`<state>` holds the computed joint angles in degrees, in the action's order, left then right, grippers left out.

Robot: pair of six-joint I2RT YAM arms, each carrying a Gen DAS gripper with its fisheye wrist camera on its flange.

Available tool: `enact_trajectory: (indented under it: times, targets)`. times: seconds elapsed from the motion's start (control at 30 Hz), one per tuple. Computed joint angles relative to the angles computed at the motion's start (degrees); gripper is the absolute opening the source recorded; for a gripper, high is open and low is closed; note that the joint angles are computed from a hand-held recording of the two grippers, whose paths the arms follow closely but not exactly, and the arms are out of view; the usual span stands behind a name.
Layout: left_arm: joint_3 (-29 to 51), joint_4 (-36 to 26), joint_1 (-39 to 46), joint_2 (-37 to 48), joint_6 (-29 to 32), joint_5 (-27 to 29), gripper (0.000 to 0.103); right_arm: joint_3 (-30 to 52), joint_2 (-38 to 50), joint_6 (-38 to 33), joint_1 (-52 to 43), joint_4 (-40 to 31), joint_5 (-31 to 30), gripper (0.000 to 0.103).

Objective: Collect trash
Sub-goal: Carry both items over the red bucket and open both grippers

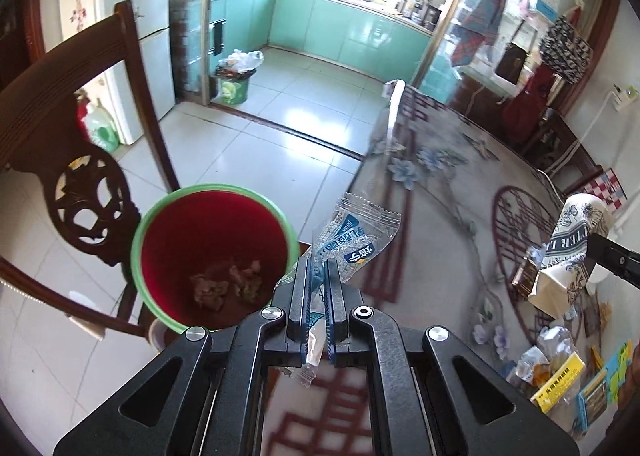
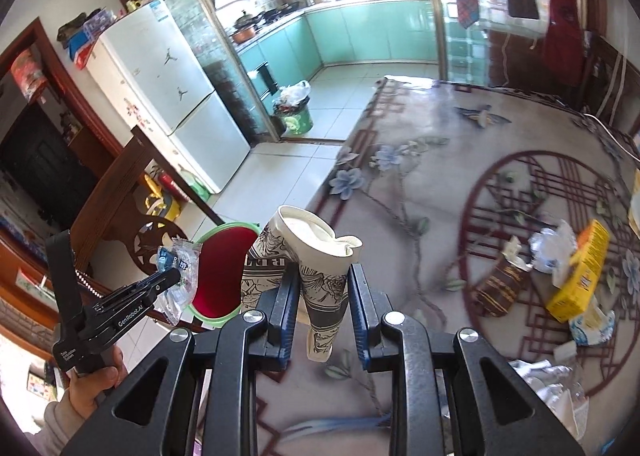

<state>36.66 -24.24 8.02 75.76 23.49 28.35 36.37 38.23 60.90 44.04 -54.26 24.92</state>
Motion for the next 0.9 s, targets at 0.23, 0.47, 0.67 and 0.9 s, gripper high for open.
enact_trajectory:
  times: [0.23,0.47,0.67,0.9]
  targets:
    - [6.83,4.42,4.27,12.40,0.09,-3.00,0.006,1.66,19.34,-10.85,-7.77,20.11,-8.65,0.022]
    - [13.50,6.19,6.27,21.03,-1.26,-5.77,0.006,8.64,41.12,-17.90,-11.51,35.28,-16.65,0.022]
    - [16.97,5.66,7.48,25.87,-1.79,-5.73,0.006,17.56,55.27,-20.96,-11.95,39.01,-20.33,0.022]
    - [19.39,5.73,7.59,28.61,-2.64,-6.39,0.013,22.39,62.08,-24.62,-12.31,40.82,-22.82,0.022]
